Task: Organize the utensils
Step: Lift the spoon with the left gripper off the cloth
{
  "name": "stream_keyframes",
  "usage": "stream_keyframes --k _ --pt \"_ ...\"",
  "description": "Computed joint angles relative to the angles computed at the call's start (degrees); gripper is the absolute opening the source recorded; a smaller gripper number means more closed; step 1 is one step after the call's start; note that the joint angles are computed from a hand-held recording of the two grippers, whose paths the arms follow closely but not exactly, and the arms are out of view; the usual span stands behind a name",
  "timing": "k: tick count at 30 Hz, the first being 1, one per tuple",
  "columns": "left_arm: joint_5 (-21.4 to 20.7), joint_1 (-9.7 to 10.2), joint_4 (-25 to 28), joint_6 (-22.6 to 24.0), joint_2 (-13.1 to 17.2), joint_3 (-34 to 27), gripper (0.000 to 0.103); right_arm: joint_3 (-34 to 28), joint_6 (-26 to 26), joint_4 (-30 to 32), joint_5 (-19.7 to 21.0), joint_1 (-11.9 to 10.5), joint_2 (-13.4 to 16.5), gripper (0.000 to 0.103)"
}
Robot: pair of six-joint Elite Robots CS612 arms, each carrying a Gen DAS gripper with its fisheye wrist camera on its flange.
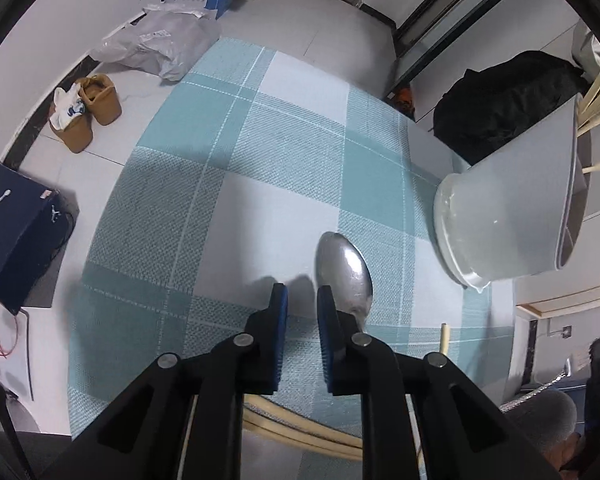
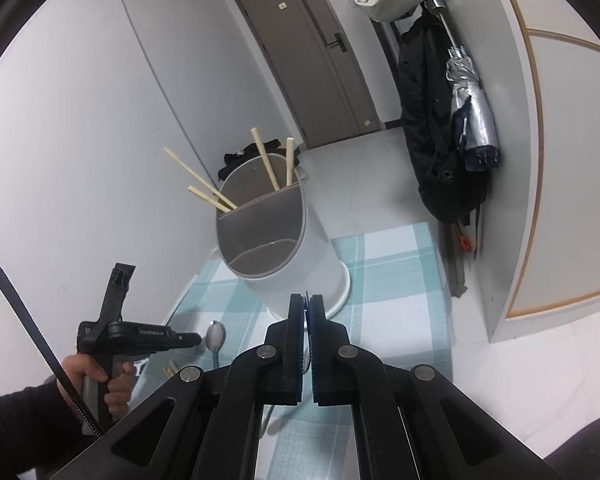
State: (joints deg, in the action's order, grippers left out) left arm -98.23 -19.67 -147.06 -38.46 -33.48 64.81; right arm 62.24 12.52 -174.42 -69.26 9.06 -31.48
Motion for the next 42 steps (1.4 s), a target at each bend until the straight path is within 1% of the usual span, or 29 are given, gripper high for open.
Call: stream_keyframes --k 1,2,3,4,5,6,7,9,10,12,13,14,15,16,18,19,20,22,23,25,29,32,34,36,38,42 --pt "0.7 -0.25 0.3 0.1 -0.1 -0.1 0.022 0.0 -0.1 0.1 0.0 0.0 0.0 0.002" --pt "0.9 -0.22 -0.1 0.4 0.0 -0.1 0.03 0.1 -0.1 0.0 0.0 0.1 0.0 0.002" --pt "1.2 -0.4 -0.7 0.6 -0.3 0.3 0.036 0.0 -0.2 0.0 0.1 0.1 0.0 0.002" --pt "2.4 -0.57 -1.1 1.1 -0.3 0.2 0.04 -0.1 -0.2 0.0 0.1 0.1 0.1 0.002" --pt "3.2 -0.7 -1.6 1.6 -0.7 0.9 0.05 -0.1 -0.2 0.0 0.1 0.1 0.1 0.002" --pt "3.8 -0.83 -1.3 2.2 -0.6 0.5 0.063 -0.2 -0.3 0.0 0.2 0.1 0.1 0.002" --pt "4.8 -1.08 -0.3 2.9 -0.3 -0.3 0.066 -0.2 -0.3 -0.1 0.3 0.1 0.1 0.002" --pt "6.9 -1.6 2.2 4.9 0.5 -2.2 0.066 -0.1 -0.4 -0.1 0.6 0.0 0.1 0.002" --pt "8.1 -1.9 4.0 6.3 0.9 -3.1 0.066 -0.1 -0.3 -0.2 0.7 0.0 0.1 0.002" --pt "8.4 -2.2 8.4 8.8 1.7 -5.1 0.067 0.1 0.3 -0.5 1.1 -0.2 0.1 0.002" --pt "9.8 -2.63 11.2 10.5 2.2 -6.4 0.069 0.2 0.5 -0.6 1.3 -0.3 0.0 0.003" --pt "11.3 -3.02 12.3 11.9 2.3 -6.7 0.069 0.3 0.7 -0.7 1.5 -0.4 0.0 0.003" --pt "11.1 -3.15 14.2 13.0 2.6 -7.8 0.069 0.4 0.9 -0.8 1.7 -0.4 -0.1 0.003" --pt "12.2 -3.48 15.8 13.3 2.9 -8.5 0.069 0.4 1.1 -0.9 2.0 -0.6 0.0 0.003" --pt "14.1 -3.92 17.8 13.2 3.1 -9.3 0.07 0.6 1.6 -1.2 2.3 -0.7 -0.1 0.003" --pt "14.1 -3.91 18.1 12.1 3.1 -9.3 0.07 0.6 1.8 -1.4 2.6 -0.8 -0.1 0.003" --pt "14.3 -3.9 18.1 11.2 3.1 -9.3 0.067 0.6 2.1 -1.5 2.8 -0.9 -0.1 0.003" --pt "15.1 -3.88 16.9 10.0 2.8 -8.6 0.05 0.6 2.6 -1.7 3.2 -1.1 0.0 0.003" --pt "15.5 -3.83 16.0 9.7 2.6 -8.1 0.033 0.5 3.0 -1.8 3.4 -1.2 0.0 0.003" --pt "14.7 -3.57 15.0 8.5 2.5 -7.7 0.032 0.5 3.6 -2.1 3.8 -1.3 0.0 0.003" --pt "15.1 -3.82 12.3 7.4 2.7 -7.3 0.032 0.4 4.4 -2.4 4.2 -1.5 0.1 0.003" --pt "13.2 -3.39 9.0 4.3 2.4 -6.1 0.032 0.6 4.6 -3.2 4.0 -1.6 0.0 0.003" --pt "13.1 -3.11 5.8 2.1 1.9 -4.8 0.032 0.6 4.5 -3.5 3.7 -1.5 0.0 0.003" --pt "13.0 -3.01 3.0 1.3 1.5 -3.7 0.032 0.7 4.0 -3.5 3.4 -1.4 -0.1 0.003" --pt "12.5 -3.05 -0.5 1.4 0.8 -2.2 0.032 1.0 3.2 -3.8 2.6 -1.2 -0.3 0.003" --pt "13.1 -3.29 -8.0 1.5 -0.9 1.4 0.032 1.5 1.4 -3.8 1.2 -0.7 -0.8 0.003"
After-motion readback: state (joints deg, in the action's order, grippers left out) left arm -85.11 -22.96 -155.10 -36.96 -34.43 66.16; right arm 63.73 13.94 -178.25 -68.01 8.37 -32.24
